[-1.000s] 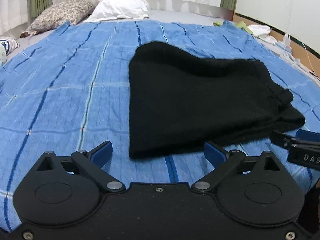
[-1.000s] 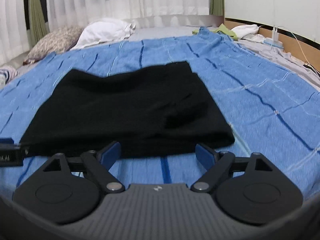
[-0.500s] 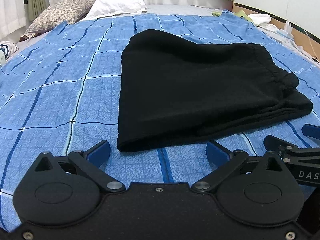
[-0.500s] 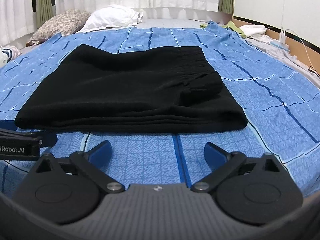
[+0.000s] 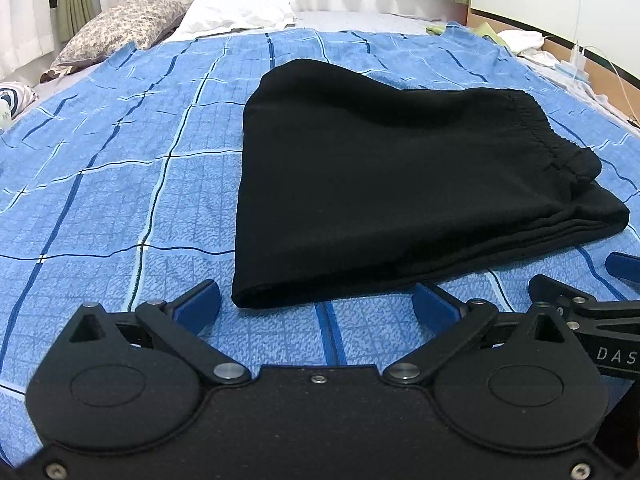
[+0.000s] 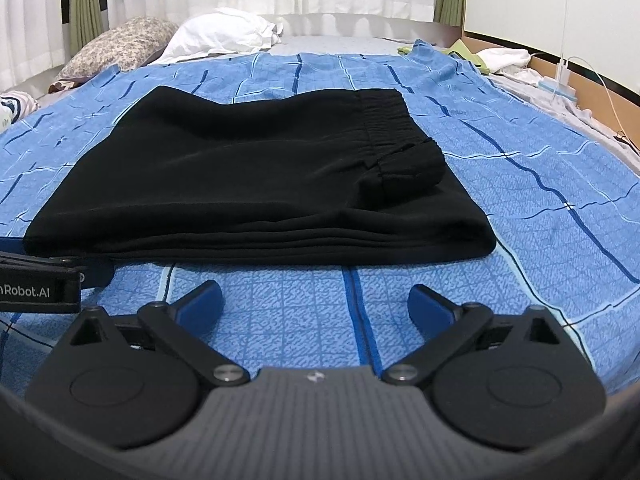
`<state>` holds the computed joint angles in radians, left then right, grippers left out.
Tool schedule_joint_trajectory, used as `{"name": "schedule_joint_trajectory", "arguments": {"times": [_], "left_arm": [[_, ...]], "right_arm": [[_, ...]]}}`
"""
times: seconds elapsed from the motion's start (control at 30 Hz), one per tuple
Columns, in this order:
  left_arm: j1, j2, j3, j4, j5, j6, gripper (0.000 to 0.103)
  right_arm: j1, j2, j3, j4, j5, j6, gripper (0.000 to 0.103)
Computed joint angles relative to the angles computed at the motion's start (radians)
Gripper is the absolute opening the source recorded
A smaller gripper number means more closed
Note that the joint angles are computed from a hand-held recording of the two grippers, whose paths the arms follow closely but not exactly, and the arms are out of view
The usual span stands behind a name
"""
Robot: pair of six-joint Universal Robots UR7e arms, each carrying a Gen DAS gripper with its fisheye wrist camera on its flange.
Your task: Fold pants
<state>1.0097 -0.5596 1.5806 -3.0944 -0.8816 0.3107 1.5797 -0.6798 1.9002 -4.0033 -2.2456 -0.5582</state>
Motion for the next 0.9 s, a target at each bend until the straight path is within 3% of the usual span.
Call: {"name": "schedule_joint_trajectory", "arguments": {"times": [0.9], "left_arm": [[0.003, -0.006, -0.004, 0.023, -0.007, -0.012, 0.103]], "right_arm": [[0.001, 0.006, -0.002, -0.011, -0.001, -0.008, 0.103]]}}
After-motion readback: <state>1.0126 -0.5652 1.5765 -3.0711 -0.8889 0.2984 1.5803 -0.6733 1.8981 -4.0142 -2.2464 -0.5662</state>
